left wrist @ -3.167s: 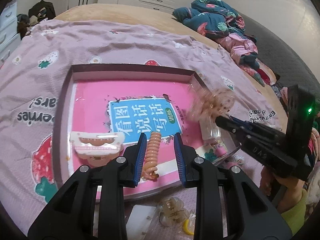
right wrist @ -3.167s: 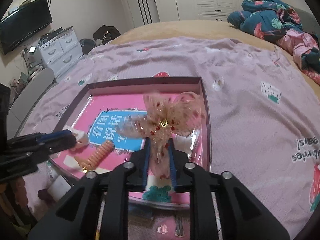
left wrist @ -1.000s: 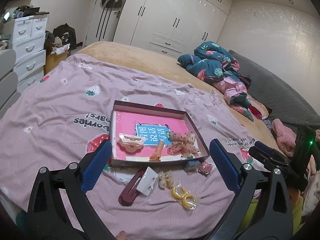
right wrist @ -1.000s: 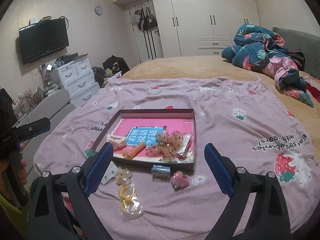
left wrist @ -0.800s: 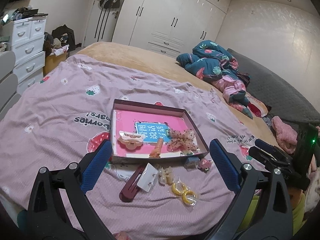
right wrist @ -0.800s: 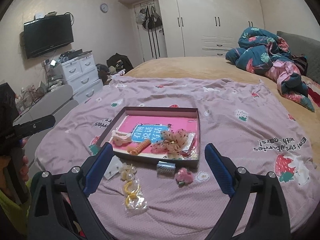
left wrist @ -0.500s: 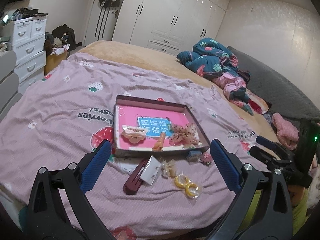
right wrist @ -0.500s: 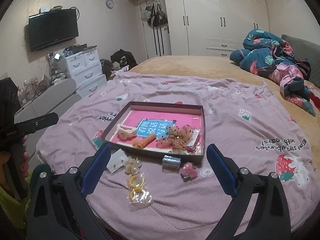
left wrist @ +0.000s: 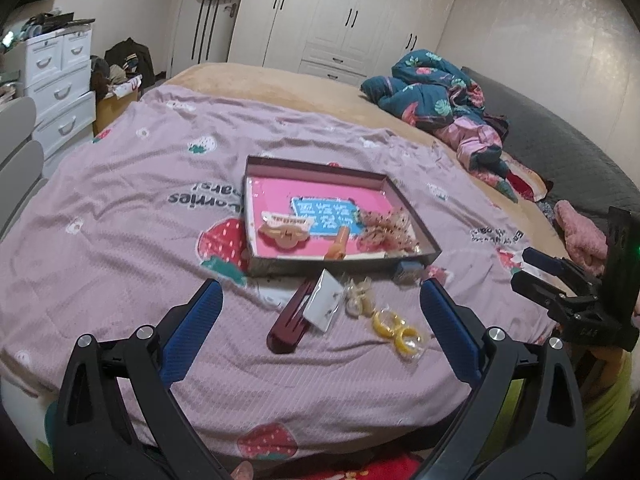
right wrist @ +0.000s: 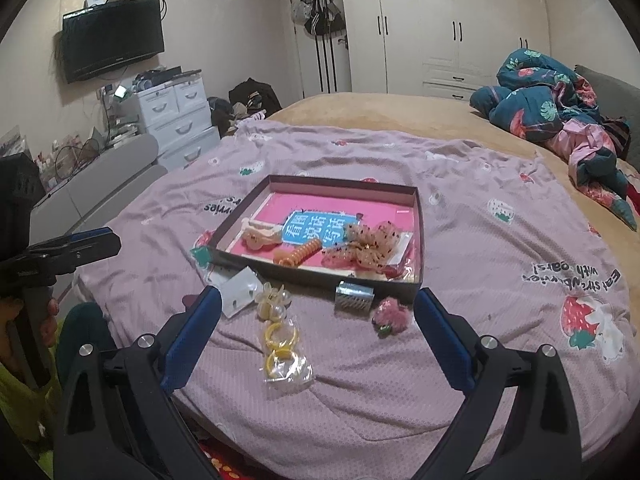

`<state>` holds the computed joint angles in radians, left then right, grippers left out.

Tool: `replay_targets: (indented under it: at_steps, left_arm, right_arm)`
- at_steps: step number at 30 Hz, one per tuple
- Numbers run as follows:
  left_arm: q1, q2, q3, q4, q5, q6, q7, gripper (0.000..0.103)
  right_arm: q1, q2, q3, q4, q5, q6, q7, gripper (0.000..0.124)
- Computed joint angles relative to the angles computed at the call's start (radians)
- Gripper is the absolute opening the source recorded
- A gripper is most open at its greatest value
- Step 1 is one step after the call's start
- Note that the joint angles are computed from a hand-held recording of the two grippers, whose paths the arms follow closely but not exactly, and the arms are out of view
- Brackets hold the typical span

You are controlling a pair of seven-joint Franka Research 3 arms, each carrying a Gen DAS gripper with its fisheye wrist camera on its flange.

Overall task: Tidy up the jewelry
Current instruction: 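Move both open tools toward the bagged earring card and yellow hoop bag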

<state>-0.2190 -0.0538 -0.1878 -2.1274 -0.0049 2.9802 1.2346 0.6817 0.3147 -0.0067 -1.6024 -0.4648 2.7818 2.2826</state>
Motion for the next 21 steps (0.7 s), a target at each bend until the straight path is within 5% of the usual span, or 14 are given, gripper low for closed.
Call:
replay_targets:
  at_steps: [21]
  left_arm:
    - [-0.006, 0.024, -0.011, -0.026, -0.05, -0.069, 0.094, 0.092]
  right_arm:
    - [-0.004, 0.034, 0.038, -0.023, 0.123, -0.063, -0.125, 0.096]
